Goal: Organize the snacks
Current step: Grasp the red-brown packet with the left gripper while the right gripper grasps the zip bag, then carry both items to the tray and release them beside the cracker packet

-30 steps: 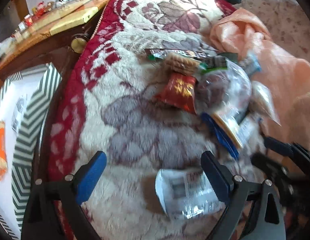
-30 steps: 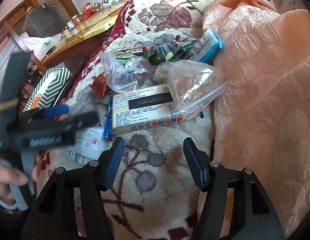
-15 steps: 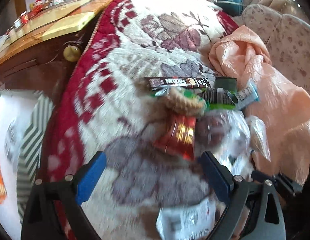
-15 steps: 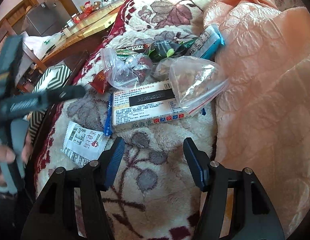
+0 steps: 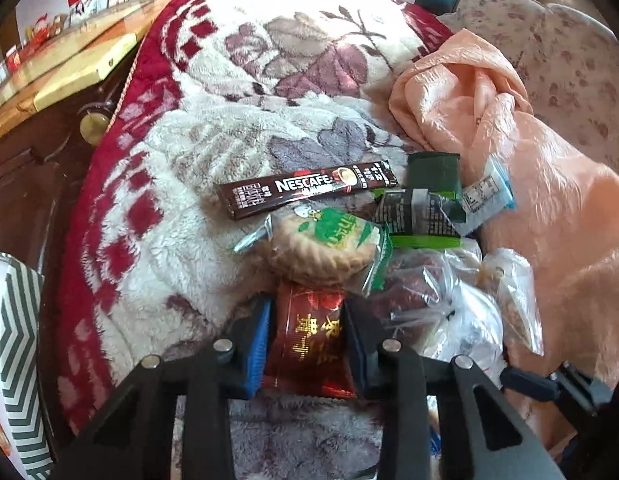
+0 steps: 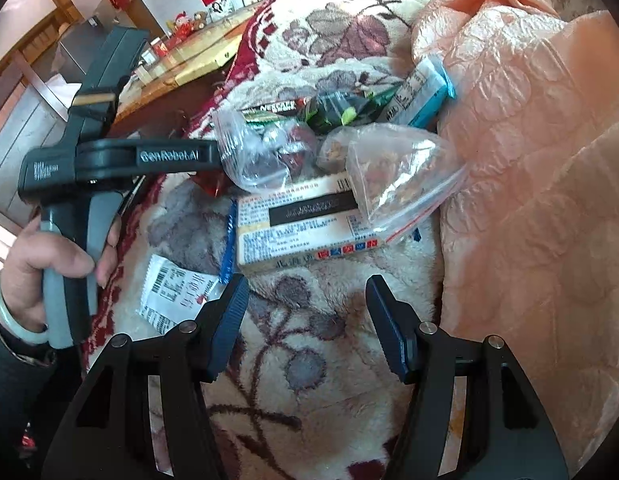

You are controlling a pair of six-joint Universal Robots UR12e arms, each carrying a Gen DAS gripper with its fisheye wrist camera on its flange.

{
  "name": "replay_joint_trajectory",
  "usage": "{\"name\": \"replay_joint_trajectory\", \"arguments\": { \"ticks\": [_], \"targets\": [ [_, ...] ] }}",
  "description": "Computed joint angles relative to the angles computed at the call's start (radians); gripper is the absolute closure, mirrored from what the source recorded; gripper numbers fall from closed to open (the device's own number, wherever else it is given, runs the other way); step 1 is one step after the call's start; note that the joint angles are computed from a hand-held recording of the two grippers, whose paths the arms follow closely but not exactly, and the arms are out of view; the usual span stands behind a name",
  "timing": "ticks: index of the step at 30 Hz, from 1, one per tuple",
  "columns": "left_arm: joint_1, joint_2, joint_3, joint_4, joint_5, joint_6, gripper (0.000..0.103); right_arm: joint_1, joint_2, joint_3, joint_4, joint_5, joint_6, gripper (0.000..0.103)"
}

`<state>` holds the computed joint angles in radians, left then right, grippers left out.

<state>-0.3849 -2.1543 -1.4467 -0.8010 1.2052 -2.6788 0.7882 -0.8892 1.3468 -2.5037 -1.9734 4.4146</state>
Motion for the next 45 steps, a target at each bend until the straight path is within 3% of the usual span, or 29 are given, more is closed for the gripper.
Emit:
{"name": "replay_joint_trajectory", "arguments": {
  "ticks": [3, 8, 17, 19, 20, 21, 23, 29, 37, 45],
  "targets": [
    [0.01, 0.01, -0.018, 0.013, -0.023, 0.004, 0.067, 0.002, 0.007, -0.02, 0.026, -0.023, -0.02, 0.042],
    [0.036, 0.035, -0.062, 0.088, -0.007, -0.062, 0.067, -0.013, 0.014, -0.046, 0.039, -0.047, -0.05, 0.042],
    [0.078, 0.067, -0.121, 0.137, -0.006, -0.097, 0.067, -0.066, 0.07, -0.129, 0.069, -0.003, -0.164, 0.042],
    [0.08, 0.068, -0.124, 0.133, -0.012, -0.097, 0.067, -0.077, 0.077, -0.123, 0.026, 0.018, -0.174, 0.042],
    [0.08, 0.069, -0.125, 0.134, -0.012, -0.097, 0.067, -0.081, 0.08, -0.123, 0.012, 0.027, -0.185, 0.044],
    [0.08, 0.069, -0.126, 0.137, -0.013, -0.098, 0.067, -0.085, 0.085, -0.128, 0.018, 0.035, -0.199, 0.06],
    [0.081, 0.07, -0.13, 0.139, -0.015, -0.094, 0.067, -0.087, 0.085, -0.12, -0.001, 0.046, -0.215, 0.066],
    [0.085, 0.087, -0.148, 0.157, -0.026, -0.106, 0.067, -0.076, 0.059, -0.081, -0.057, 0.048, -0.224, 0.071],
    [0.096, 0.125, -0.193, 0.229, -0.011, -0.127, 0.067, -0.039, 0.066, -0.119, -0.056, -0.009, -0.269, 0.071],
    [0.114, 0.157, -0.23, 0.303, 0.033, -0.142, 0.067, -0.02, 0.099, -0.19, -0.036, 0.001, -0.304, 0.071]
  ]
}}
